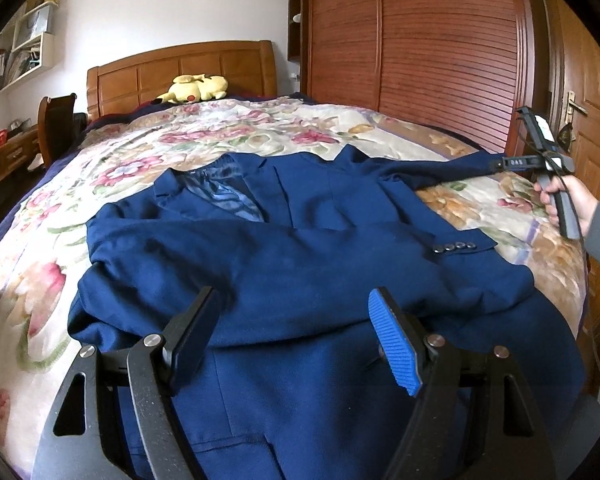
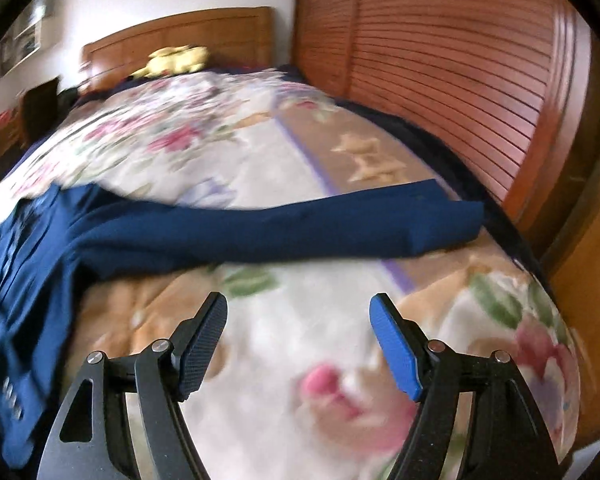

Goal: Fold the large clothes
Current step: 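Move the right tool to the buttoned sleeve cuff and close on it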

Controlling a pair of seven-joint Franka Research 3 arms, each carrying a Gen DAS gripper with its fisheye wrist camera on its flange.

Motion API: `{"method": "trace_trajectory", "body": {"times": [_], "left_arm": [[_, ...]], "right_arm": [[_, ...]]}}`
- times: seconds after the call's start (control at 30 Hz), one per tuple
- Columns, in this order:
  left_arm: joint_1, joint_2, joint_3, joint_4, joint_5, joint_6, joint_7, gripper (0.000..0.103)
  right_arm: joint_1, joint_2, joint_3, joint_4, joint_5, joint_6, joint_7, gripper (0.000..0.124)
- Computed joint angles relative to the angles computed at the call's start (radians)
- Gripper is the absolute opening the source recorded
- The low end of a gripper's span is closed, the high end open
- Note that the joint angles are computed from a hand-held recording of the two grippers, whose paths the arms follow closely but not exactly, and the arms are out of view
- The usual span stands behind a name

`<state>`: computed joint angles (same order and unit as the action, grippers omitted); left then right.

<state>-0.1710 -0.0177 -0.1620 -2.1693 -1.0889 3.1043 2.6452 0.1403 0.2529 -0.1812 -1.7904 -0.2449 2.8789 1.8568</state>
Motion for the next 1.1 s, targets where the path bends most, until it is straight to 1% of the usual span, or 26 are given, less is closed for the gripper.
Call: {"method": "trace_trajectory", "body": {"times": [0.07,0.2,0.33,0.47,0.53,0.6,0.77,0.8,0.83,0.87,0.9,0.97,1.0,1.1], "left_arm": [[0.003,0.001,0.002,0.001,0.012,-0.007,-0.017,0.078],[0.007,0.002,0.002,0.003,0.009,-0.017,-0.021,0.078],[0.010,0.003,0.002,0.003,0.030,-0.027,-0.038,0.078],[0.014,0.004,0.001,0.002,0.057,-0.034,-0.058,0.078],[0.016,0.006,0.000,0.001,0.082,-0.035,-0.079,0.078],[0.017,0.009,-0.002,0.002,0.096,-0.038,-0.088,0.078],[0.024,0.012,-0.005,0.000,0.125,-0.042,-0.114,0.078],[0.025,0.011,-0.005,0.001,0.124,-0.044,-0.114,0.078],[0.025,0.011,-0.005,0.001,0.121,-0.044,-0.113,0.078],[0.025,0.010,-0.006,0.000,0.118,-0.044,-0.109,0.078],[0.025,0.010,-0.006,0.001,0.110,-0.045,-0.104,0.078],[0.025,0.011,-0.005,0.006,0.102,-0.047,-0.098,0.078],[0.025,0.010,-0.005,0.007,0.088,-0.048,-0.086,0.078],[0.024,0.006,-0.005,0.011,0.045,-0.051,-0.050,0.078]], "right_arm": [[-0.024,0.056,0.007,0.071,0.048,-0.021,-0.012,0.076],[-0.045,0.164,-0.002,0.206,0.120,-0.054,0.000,0.076],[-0.048,0.271,-0.028,0.347,0.154,-0.125,0.040,0.075],[-0.052,0.348,-0.050,0.454,0.170,-0.192,0.113,0.076],[-0.052,0.372,-0.061,0.489,0.166,-0.217,0.151,0.075],[-0.073,0.395,-0.045,0.524,0.181,-0.222,0.161,0.075],[-0.088,0.452,-0.039,0.604,0.189,-0.239,0.185,0.075],[-0.083,0.465,-0.045,0.621,0.181,-0.243,0.192,0.068],[-0.077,0.472,-0.053,0.633,0.168,-0.252,0.197,0.049],[-0.072,0.466,-0.054,0.625,0.157,-0.251,0.193,0.032],[-0.079,0.467,-0.039,0.632,0.158,-0.259,0.166,0.011],[-0.044,0.454,-0.072,0.621,0.104,-0.271,0.169,0.007],[-0.037,0.439,-0.071,0.603,0.089,-0.259,0.163,0.006],[-0.023,0.363,-0.053,0.513,0.074,-0.188,0.131,0.005]]}}
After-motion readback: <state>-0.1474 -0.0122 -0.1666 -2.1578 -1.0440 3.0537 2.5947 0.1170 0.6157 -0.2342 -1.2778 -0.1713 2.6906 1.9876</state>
